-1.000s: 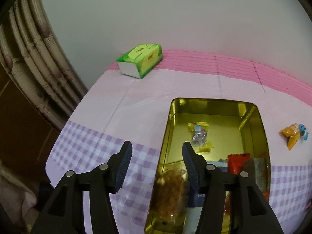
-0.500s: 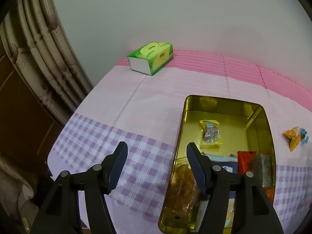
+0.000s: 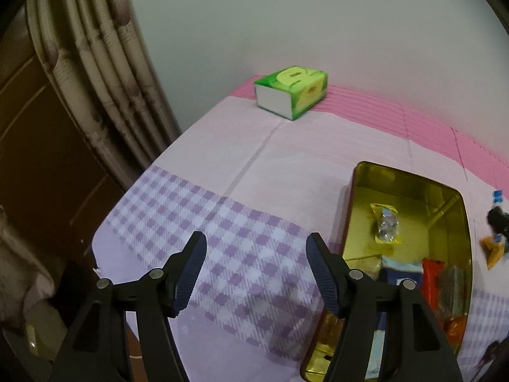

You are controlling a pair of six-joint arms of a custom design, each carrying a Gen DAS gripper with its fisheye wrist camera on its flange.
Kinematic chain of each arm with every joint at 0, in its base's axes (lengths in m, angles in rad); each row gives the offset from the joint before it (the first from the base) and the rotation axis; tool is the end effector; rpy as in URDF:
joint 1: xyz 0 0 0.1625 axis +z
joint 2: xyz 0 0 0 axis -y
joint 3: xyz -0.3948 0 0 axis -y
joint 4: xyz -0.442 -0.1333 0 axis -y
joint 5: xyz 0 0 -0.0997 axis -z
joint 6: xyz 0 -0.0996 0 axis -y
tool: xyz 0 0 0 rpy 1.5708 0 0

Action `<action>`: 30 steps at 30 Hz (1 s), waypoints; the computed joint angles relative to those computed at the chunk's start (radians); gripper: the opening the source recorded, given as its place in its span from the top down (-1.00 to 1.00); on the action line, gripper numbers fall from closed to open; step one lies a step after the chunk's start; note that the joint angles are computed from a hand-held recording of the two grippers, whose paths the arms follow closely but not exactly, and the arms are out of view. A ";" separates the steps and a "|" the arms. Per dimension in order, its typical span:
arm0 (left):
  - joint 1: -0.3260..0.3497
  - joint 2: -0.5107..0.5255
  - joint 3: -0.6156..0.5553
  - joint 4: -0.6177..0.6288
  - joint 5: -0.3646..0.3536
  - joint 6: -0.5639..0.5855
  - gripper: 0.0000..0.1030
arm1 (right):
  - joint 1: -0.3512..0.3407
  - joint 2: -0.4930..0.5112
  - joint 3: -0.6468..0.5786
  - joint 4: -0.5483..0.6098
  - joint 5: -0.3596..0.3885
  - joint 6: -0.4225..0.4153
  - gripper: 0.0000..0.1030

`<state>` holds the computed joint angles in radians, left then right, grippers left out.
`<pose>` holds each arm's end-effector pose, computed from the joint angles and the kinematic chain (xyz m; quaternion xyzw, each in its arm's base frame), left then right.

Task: Organize snacks
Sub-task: 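Carry the blue candy into the tin and open the right tool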

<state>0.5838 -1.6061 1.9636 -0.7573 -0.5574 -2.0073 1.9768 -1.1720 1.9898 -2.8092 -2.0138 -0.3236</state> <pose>-0.2057 -0.3969 0.2900 -0.1218 0.7669 -0.3678 0.5116 0.3136 -0.5001 0.1624 0.2975 -0.9077 0.2123 0.2063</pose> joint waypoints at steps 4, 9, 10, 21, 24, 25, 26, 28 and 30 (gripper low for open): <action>0.008 -0.015 0.007 -0.025 -0.008 0.002 -0.28 | 0.019 0.050 -0.035 0.029 0.004 -0.008 0.57; 0.012 -0.014 0.007 -0.026 -0.009 -0.001 -0.28 | 0.030 0.118 -0.082 0.062 0.000 -0.010 0.57; 0.014 -0.012 0.007 -0.025 -0.011 -0.001 -0.29 | 0.032 0.130 -0.090 0.066 -0.005 -0.010 0.57; 0.023 -0.021 0.012 -0.042 -0.014 0.011 -0.30 | 0.045 0.205 -0.145 0.117 -0.039 -0.018 0.56; 0.023 -0.025 0.017 -0.065 -0.012 0.035 -0.30 | 0.046 0.217 -0.154 0.125 -0.048 -0.016 0.56; 0.021 -0.025 0.018 -0.066 -0.013 0.037 -0.30 | 0.046 0.220 -0.156 0.127 -0.051 -0.015 0.55; 0.019 -0.024 0.017 -0.064 -0.012 0.036 -0.30 | 0.046 0.223 -0.157 0.130 -0.053 -0.014 0.55; 0.018 -0.024 0.019 -0.065 -0.010 0.040 -0.31 | 0.046 0.227 -0.160 0.133 -0.059 -0.014 0.55; 0.017 -0.025 0.020 -0.068 -0.010 0.042 -0.31 | 0.046 0.229 -0.162 0.138 -0.059 -0.012 0.55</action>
<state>0.6013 -1.6307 1.9835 -0.8254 -0.5678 -1.9654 2.0232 -0.9431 1.8282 -2.6708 -2.0731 -0.3359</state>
